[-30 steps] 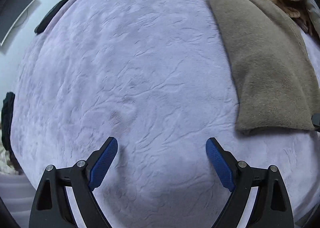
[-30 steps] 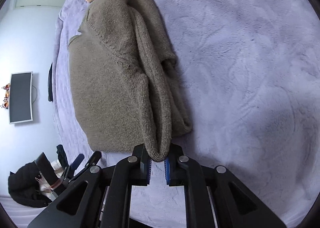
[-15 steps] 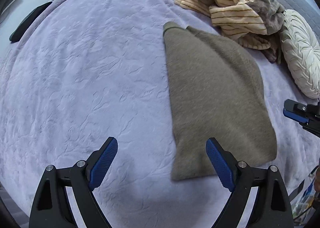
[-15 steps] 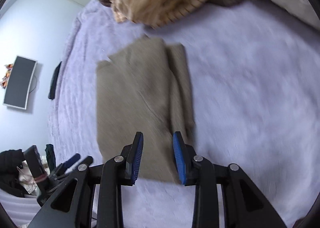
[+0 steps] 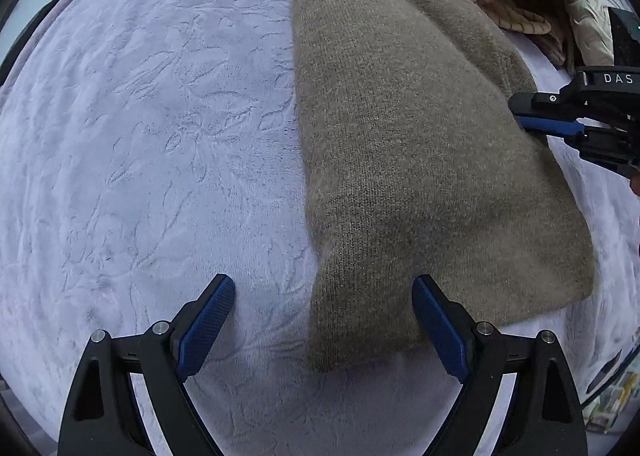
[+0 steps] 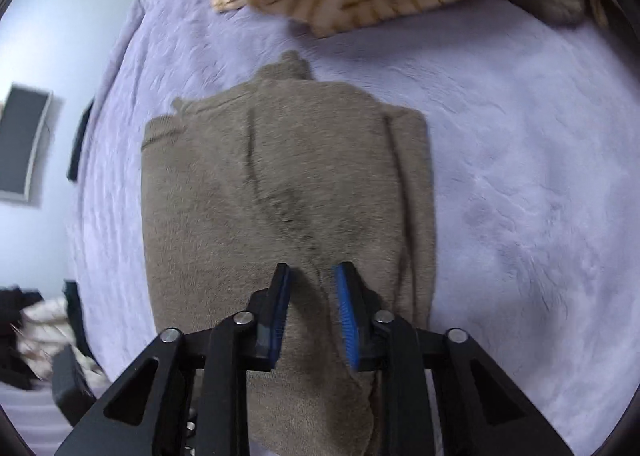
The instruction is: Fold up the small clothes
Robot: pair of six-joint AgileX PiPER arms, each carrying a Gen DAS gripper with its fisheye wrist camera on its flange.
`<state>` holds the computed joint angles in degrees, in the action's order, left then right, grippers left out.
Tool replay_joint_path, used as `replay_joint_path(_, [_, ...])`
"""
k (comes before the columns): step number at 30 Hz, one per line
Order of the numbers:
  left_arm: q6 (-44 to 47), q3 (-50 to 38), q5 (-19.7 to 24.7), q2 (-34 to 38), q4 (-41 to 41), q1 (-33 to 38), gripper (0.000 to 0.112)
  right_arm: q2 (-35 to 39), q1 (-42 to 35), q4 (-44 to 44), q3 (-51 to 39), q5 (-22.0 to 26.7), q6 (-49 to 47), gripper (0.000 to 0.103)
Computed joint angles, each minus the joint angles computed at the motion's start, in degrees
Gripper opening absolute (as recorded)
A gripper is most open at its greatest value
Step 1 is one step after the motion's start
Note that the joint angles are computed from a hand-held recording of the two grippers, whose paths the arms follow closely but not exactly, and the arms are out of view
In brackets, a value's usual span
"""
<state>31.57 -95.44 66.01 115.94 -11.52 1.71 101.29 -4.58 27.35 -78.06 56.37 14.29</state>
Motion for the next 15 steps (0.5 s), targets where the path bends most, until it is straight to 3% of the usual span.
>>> replay_joint_path(3, [-0.9, -1.2, 1.1, 0.7, 0.2, -0.1, 0.091, -3.6, -2.9, 2.3, 4.0, -0.5, -0.7, 0.019])
replay_joint_path(5, [-1.5, -2.0, 2.0, 1.2, 0.2, 0.0, 0.091, -5.4, -2.8, -1.1, 4.4, 1.5, 1.2, 0.028])
replay_joint_path(6, [-1.7, -2.1, 1.9, 1.2, 0.3, 0.1, 0.091, -6.0, -2.4, -3.5, 4.2, 2.9, 2.8, 0.040])
replay_joint_path(7, [-1.6, -2.5, 2.0, 1.5, 0.2, 0.1, 0.091, -6.4, -2.5, -4.5, 4.4, 4.2, 3.5, 0.044])
replay_joint_path(15, [-2.1, -2.6, 2.0, 1.8, 0.8, -0.1, 0.092, -14.5, -7.8, 2.2, 14.6, 5.9, -1.7, 0.047])
